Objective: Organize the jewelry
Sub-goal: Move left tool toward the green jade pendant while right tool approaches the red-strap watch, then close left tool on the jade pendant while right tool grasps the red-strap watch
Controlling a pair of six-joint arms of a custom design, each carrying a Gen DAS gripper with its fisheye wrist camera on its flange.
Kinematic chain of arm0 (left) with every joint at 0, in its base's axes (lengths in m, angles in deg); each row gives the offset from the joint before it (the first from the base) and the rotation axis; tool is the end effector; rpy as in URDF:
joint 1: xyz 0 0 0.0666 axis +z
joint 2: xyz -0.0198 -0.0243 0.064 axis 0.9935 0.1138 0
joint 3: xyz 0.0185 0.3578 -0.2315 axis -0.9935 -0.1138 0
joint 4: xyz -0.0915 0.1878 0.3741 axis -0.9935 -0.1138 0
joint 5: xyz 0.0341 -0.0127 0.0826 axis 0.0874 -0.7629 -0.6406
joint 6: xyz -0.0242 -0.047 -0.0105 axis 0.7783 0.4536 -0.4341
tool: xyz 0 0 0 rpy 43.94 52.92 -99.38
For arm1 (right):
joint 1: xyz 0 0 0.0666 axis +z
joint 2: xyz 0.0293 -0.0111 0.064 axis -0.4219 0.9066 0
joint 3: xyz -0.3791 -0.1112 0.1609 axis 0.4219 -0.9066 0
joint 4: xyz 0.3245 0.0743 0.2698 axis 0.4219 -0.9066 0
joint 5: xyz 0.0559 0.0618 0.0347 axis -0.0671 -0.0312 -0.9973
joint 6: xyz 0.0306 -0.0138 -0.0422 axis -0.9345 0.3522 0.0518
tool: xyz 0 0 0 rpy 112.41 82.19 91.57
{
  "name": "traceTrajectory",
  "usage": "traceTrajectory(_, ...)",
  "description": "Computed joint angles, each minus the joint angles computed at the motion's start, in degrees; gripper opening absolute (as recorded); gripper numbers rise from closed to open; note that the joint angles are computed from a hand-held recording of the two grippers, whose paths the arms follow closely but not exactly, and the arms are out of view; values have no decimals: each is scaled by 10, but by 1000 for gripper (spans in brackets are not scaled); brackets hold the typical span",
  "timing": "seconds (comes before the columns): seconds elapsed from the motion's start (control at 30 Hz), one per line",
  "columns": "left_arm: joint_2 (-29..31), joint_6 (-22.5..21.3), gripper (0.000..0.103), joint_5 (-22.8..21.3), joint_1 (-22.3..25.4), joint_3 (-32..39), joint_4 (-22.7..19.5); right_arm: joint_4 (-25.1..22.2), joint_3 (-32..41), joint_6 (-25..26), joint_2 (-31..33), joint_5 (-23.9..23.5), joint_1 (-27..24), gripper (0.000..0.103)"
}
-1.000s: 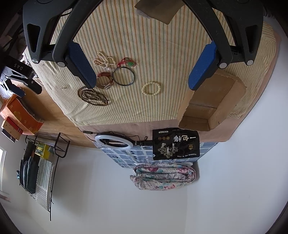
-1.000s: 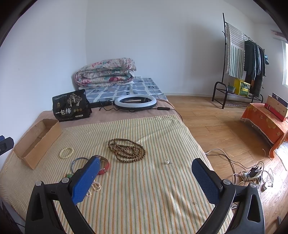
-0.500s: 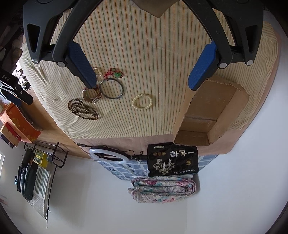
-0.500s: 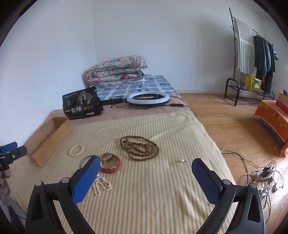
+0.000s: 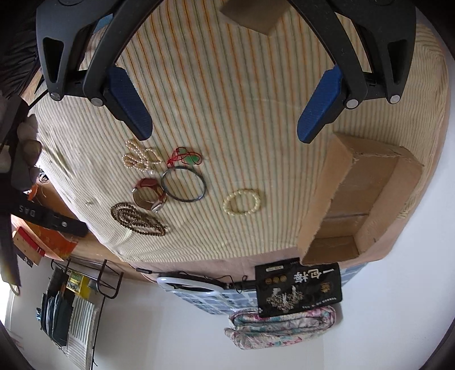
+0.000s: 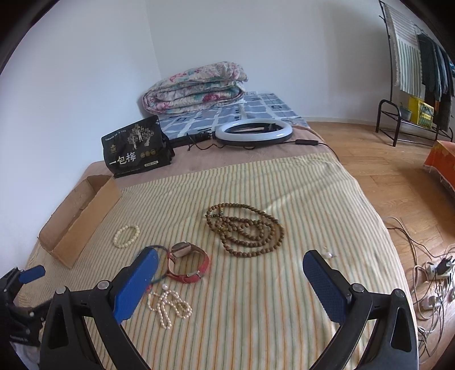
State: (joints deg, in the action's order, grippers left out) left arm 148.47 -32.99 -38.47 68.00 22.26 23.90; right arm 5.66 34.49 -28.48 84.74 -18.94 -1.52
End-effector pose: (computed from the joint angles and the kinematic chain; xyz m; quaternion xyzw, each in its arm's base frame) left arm 0.6586 -0.1936 0.3652 0.3000 0.8873 -0.1392 0.3214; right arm 0.5859 0.2361 0.3767 0.2014 0.8922 -0.0077 0.4042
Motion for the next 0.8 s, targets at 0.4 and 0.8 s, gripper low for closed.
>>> traceTrajectory(0.4,51,-66,96,23,-14,46,-28,-15,54,23,70,-72,-9,100)
traceTrajectory(0.8,122,-75,58,47,-26,127,-99,-33,87,46,103,-98,-12,96)
